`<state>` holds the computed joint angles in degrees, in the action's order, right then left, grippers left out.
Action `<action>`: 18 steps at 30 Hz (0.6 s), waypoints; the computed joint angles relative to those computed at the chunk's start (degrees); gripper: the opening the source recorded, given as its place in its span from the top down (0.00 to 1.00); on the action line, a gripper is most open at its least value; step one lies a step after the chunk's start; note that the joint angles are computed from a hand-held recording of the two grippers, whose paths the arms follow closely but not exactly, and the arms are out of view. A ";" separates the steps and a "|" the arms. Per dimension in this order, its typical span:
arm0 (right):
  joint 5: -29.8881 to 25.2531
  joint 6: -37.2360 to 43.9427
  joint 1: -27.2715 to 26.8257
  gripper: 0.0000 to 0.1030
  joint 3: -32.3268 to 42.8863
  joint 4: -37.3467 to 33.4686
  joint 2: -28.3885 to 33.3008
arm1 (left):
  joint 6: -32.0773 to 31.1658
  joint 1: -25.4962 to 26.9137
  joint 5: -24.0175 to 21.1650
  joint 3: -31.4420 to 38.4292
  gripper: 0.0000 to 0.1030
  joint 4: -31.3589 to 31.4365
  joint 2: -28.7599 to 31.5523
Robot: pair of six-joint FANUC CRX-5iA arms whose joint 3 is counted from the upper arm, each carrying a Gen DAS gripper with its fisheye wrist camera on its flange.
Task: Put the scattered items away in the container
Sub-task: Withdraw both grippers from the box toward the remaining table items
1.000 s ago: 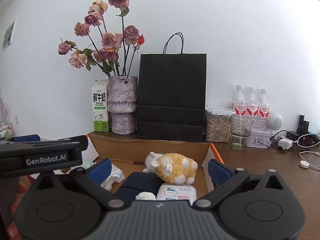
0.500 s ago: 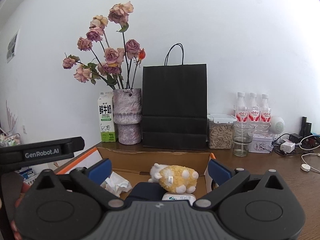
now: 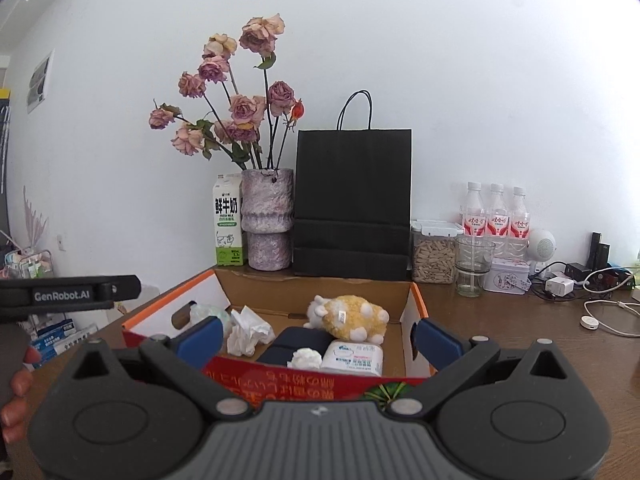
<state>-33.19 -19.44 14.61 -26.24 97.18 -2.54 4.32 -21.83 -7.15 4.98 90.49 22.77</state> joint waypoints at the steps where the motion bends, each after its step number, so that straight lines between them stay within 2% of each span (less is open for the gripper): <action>1: -0.91 1.39 0.93 0.00 -0.57 -1.52 -0.43 | 0.28 0.19 0.07 -1.14 0.00 -0.21 -0.76; 5: -3.48 4.74 4.08 0.00 -3.40 -6.25 -2.71 | 4.77 2.20 -1.98 -4.40 0.00 -5.84 -3.08; 10: -6.31 8.20 7.49 0.00 -6.46 -12.29 -5.48 | 12.20 5.33 -5.60 -6.86 0.00 -16.65 -5.34; 13: -7.25 9.98 9.17 0.00 -7.78 -16.49 -6.60 | 18.40 7.60 -9.17 -7.25 0.00 -25.55 -6.34; 18: -8.41 13.60 11.17 0.00 -8.63 -23.72 -7.06 | 24.76 10.33 -15.83 -7.03 0.00 -34.96 -7.02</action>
<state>-41.60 -5.84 25.78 -34.87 73.46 -9.60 29.09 -11.50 -22.98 -2.05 55.53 15.76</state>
